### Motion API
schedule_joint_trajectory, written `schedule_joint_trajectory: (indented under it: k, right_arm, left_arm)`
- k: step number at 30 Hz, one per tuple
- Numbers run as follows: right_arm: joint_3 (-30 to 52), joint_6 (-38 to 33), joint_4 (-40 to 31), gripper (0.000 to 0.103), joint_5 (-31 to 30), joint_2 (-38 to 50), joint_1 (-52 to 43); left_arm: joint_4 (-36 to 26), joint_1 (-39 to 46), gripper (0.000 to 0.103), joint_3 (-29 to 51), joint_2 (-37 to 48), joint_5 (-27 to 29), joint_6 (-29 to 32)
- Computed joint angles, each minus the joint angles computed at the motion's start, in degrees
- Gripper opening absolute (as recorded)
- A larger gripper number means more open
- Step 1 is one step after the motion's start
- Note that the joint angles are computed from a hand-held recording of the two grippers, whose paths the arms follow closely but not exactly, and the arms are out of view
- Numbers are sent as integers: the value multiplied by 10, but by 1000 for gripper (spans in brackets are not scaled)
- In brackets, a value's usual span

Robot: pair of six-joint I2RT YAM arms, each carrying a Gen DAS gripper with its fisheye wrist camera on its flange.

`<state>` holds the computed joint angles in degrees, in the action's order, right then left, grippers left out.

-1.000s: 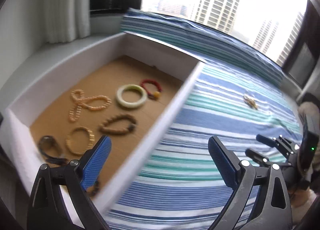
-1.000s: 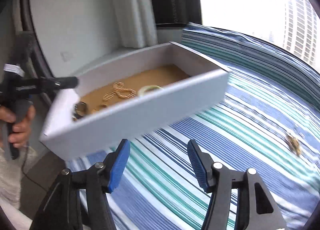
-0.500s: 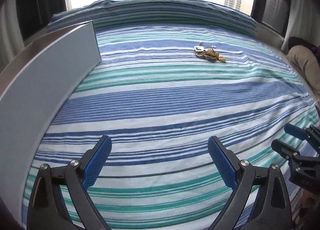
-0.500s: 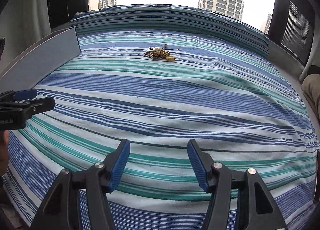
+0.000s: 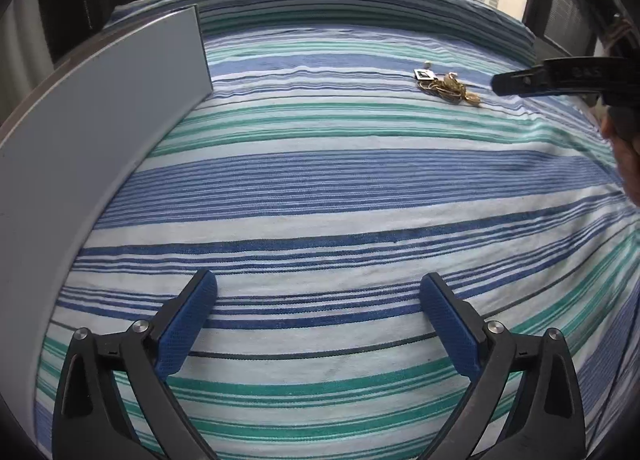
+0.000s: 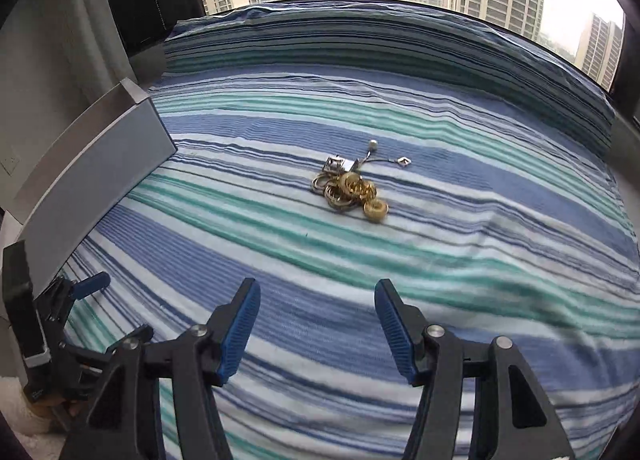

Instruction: Organize jewelry

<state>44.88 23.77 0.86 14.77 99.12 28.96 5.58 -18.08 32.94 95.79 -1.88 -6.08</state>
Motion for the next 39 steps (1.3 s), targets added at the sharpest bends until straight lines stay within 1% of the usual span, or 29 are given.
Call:
schedule_joint_trajectory:
  k: [4, 6, 8, 9, 10, 11, 15, 18, 19, 20, 21, 22, 23, 24, 26, 28, 29, 30, 31, 32, 33, 35, 37, 39]
  right_arm:
    - [96, -59, 45, 61, -43, 131, -69]
    - [126, -63, 62, 61, -55, 172, -84]
    - [133, -60, 90, 60, -76, 193, -94]
    - [126, -61, 107, 54, -75, 192, -94]
    - [123, -59, 106, 33, -92, 188, -99]
    - [112, -50, 114, 30, -106, 177, -103]
    - [10, -29, 160, 30, -129, 86, -76]
    - [-77, -10, 175, 29, -126, -10, -18]
    - [-107, 0, 181, 28, -123, -44, 7]
    - [-133, 16, 190, 28, -116, -69, 36]
    - [-157, 34, 198, 24, -107, -93, 64]
    - [-177, 51, 201, 23, -96, -112, 91]
    - [-192, 69, 204, 23, -74, -122, 119]
    - [-203, 89, 205, 23, -45, -124, 148]
    - [-221, 116, 217, 23, -13, -110, 191]
    - [-230, 156, 201, 24, 28, -98, 224]
    - [-245, 179, 208, 24, 47, -101, 234]
    - [-265, 207, 222, 32, 71, -109, 247]
    - [-286, 238, 235, 50, 102, -119, 261]
    - [-306, 271, 245, 56, 138, -128, 280]
    - [-319, 302, 246, 59, 164, -132, 294]
    - [-325, 350, 220, 59, 192, -126, 311]
    - [-329, 393, 210, 59, 221, -104, 328]
    - [-327, 427, 199, 59, 248, -79, 344]
  left_arm:
    - [-3, -2, 102, 2, 0, 0, 1]
    - [-4, -3, 102, 2, 0, -1, 0]
    - [-4, -3, 102, 2, 0, -1, 0]
    - [-4, -3, 102, 2, 0, -1, 0]
    - [-4, -3, 102, 3, 0, -1, -1]
    - [-4, -3, 102, 3, 0, -1, -1]
    - [-5, -3, 102, 3, 0, -1, -1]
    - [-5, -3, 102, 3, 0, -1, -1]
    - [-5, -3, 102, 3, 0, -1, -1]
    - [-5, -3, 102, 3, 1, -1, -1]
    - [-5, -3, 102, 3, 1, -1, -1]
    - [-5, -3, 102, 3, 1, -1, -1]
    - [-6, -3, 102, 4, 1, 0, -1]
    - [-6, -3, 102, 4, 1, 0, -1]
    - [-6, -3, 102, 4, 1, 0, -1]
    - [-6, -3, 102, 4, 1, 0, -1]
    - [-6, -3, 102, 4, 1, 0, -1]
    - [-6, -3, 102, 4, 1, 0, -1]
    - [-7, -3, 102, 4, 1, 0, -1]
    - [-7, -3, 102, 4, 1, 0, -1]
    - [-7, -3, 102, 4, 1, 0, -1]
    - [-7, -3, 102, 5, 1, 1, -1]
    - [-7, -2, 102, 4, 0, 2, -1]
    - [-12, 2, 102, 5, -5, 25, 9]
